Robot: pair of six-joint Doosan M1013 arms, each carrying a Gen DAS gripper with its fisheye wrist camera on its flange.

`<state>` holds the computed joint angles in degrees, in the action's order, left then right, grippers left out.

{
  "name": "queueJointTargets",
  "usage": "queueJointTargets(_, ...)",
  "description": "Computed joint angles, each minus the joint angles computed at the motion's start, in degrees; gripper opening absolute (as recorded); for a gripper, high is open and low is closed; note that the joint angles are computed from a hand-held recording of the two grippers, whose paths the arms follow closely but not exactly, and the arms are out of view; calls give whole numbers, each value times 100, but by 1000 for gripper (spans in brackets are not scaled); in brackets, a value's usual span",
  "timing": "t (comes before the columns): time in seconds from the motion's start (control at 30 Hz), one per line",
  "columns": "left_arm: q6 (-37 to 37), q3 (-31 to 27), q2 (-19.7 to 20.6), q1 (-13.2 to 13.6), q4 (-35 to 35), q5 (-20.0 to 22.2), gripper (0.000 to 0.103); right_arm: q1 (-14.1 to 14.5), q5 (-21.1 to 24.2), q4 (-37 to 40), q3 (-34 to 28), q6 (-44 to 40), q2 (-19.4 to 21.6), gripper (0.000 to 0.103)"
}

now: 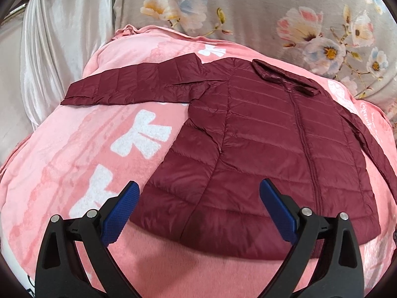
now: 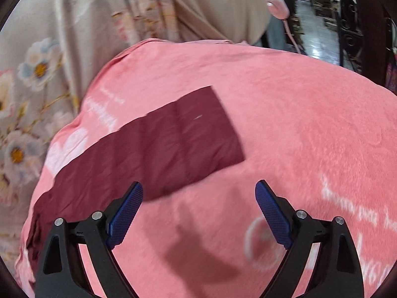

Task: Fold large clothes
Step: 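Grasp the maroon jacket's sleeve cuff with the right gripper and lift it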

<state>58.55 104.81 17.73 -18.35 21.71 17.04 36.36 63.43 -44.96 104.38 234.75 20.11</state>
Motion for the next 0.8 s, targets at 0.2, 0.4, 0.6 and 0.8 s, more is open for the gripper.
queueJointTargets(0.2,245,-197,177,28,-394,203,95,-188,-239,-40,253,432,1,77)
queueJointTargets(0.4,493,-351,298,28,-707,315,95,-380,-451,-378,245,457,26,14)
queueJointTargets(0.6,776,-480,368,68,-1078,282,95,-333,-358,-1529,-459,-112,113,7)
queueJointTargets(0.8,751,-561,400,106,-1157,165,95,-181,-1323,-2640,-1830,-1666,604,7)
